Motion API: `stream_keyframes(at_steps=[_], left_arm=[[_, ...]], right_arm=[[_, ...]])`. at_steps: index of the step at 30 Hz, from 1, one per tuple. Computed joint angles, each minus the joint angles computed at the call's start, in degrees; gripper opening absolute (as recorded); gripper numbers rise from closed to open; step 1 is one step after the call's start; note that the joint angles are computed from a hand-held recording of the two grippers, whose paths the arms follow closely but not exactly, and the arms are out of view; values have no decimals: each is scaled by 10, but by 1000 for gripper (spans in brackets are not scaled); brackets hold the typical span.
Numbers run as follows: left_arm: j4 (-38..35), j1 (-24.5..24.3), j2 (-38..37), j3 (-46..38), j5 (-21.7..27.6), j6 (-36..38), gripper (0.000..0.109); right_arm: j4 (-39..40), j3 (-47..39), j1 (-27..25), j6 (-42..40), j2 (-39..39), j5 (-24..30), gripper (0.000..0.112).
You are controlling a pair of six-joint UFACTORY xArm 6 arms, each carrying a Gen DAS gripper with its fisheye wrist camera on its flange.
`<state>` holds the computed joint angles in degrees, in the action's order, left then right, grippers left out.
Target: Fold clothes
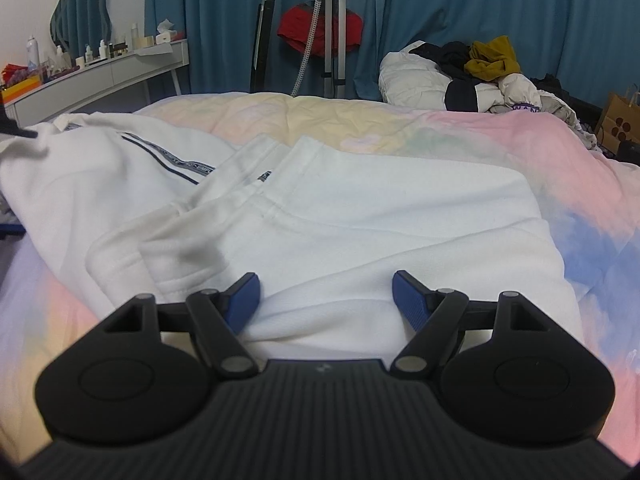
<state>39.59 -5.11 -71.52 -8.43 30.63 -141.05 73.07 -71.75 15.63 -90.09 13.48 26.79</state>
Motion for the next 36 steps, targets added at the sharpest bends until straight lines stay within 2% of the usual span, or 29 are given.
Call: stream_keyframes(at_steps=[3, 5, 8, 10, 12, 13, 14, 15, 17, 19, 20, 22, 25, 27, 30, 36], left_arm=[[49, 40, -44, 18, 4, -38, 98], [43, 77, -56, 30, -32, -26, 99], [-7, 132, -30, 38, -100, 47, 102], [-60, 139, 6, 24, -98, 124, 100], [-44, 134, 39, -1, -78, 144, 95], [-27, 126, 55, -18, -58, 150, 86], [-14, 116, 68, -35, -32, 162, 71], [-4, 103, 88, -55, -6, 173, 60], [1, 90, 108, -82, 18, 206, 34], [41, 53, 138, -130, 72, 206, 25], [60, 34, 154, -155, 100, 208, 23], [123, -39, 205, -229, 192, 213, 21], [227, -158, 322, -367, 315, 241, 21], [286, -215, 395, -447, 361, 262, 21], [355, -267, 521, -580, 385, 294, 21], [411, -293, 811, -879, 359, 393, 21]], right_arm=[[-3, -2, -4, 10, -1, 10, 76], [-4, -3, -7, 16, -2, 18, 76], [-2, -5, -8, 17, -3, 28, 76], [-8, -6, -7, 23, -2, 26, 76], [-17, -8, -6, 31, -1, 23, 76], [-22, -8, -5, 36, -1, 21, 75], [-26, -9, -5, 40, 0, 20, 74], [-31, -10, -4, 44, 0, 18, 74], [-40, -12, -4, 55, 1, 15, 74], [-57, -20, -8, 79, 7, 19, 74], [-67, -25, -10, 92, 11, 22, 74], [-77, -34, -17, 113, 17, 36, 73], [-82, -45, -27, 138, 20, 49, 74], [-83, -55, -35, 161, 21, 51, 74], [-82, -78, -52, 202, 29, 56, 74], [-86, -143, -94, 296, 61, 34, 74]])
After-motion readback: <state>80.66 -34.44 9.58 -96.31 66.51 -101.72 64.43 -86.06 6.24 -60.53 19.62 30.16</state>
